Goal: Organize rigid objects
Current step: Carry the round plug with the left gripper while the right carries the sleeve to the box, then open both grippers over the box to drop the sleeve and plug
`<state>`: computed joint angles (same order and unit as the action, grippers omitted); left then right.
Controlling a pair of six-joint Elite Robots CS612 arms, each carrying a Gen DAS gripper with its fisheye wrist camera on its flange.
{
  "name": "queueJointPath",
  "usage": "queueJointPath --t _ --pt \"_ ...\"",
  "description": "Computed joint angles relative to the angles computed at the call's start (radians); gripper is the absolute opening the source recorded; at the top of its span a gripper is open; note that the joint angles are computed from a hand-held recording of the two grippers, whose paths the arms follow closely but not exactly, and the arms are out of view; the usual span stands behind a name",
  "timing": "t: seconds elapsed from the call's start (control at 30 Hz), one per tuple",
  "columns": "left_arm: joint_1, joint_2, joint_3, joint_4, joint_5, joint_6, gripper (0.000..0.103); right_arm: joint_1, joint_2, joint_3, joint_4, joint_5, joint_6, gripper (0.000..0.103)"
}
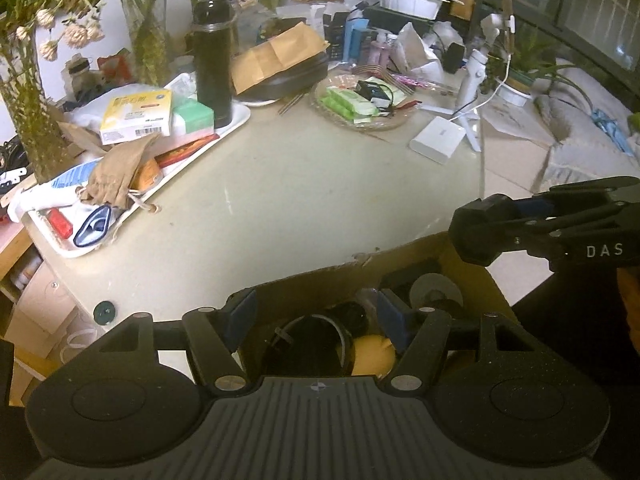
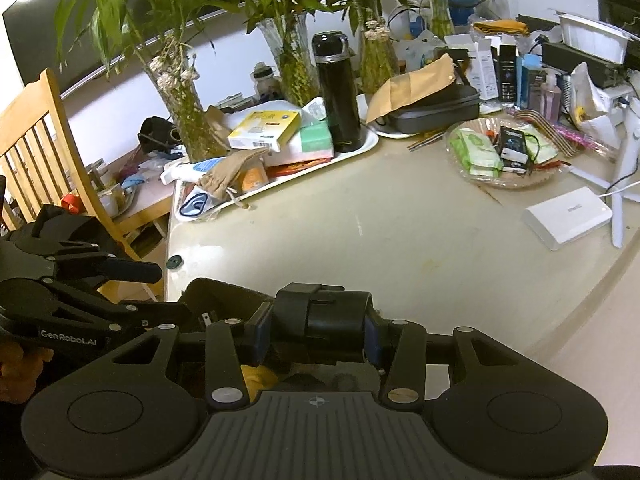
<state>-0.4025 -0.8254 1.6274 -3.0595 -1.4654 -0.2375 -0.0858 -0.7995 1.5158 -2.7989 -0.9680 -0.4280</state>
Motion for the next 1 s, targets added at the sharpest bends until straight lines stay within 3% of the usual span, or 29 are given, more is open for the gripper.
queueJointPath --t 0.3,0.37,0.4,0.43,0.53,0.7,0.8,1.0 --pt "-0.003 -0.010 0.021 -0.013 0.026 -0.018 0.068 0.026 0.007 -0.021 0.055 -0.008 -0.036 0.049" --pt "-0.002 -0.012 0.025 -0.020 0.028 -0.022 0.071 0.035 0.016 -0.029 0.051 -0.042 -0.021 0.067" --pt "-0.001 -0.013 0.028 -0.024 0.027 -0.023 0.071 0.037 0.020 -0.028 0.032 -0.056 -0.005 0.084" --pt "-0.001 -0.015 0.031 -0.029 0.029 -0.026 0.072 0.038 0.021 -0.027 0.021 -0.061 0.006 0.092" --pt "-0.001 -0.020 0.044 -0.059 0.042 -0.044 0.084 0.040 0.019 -0.024 0.015 -0.096 0.022 0.103" --pt "-0.008 -0.023 0.063 -0.109 0.086 -0.068 0.098 0.043 0.006 -0.005 0.006 -0.164 0.024 0.103" --pt "-0.020 -0.019 0.080 -0.186 0.131 -0.041 0.099 0.038 -0.006 0.018 -0.014 -0.170 0.023 0.103" --pt "-0.041 -0.025 0.108 -0.243 0.189 0.028 0.103 0.036 -0.034 0.075 -0.073 -0.217 -0.005 0.103"
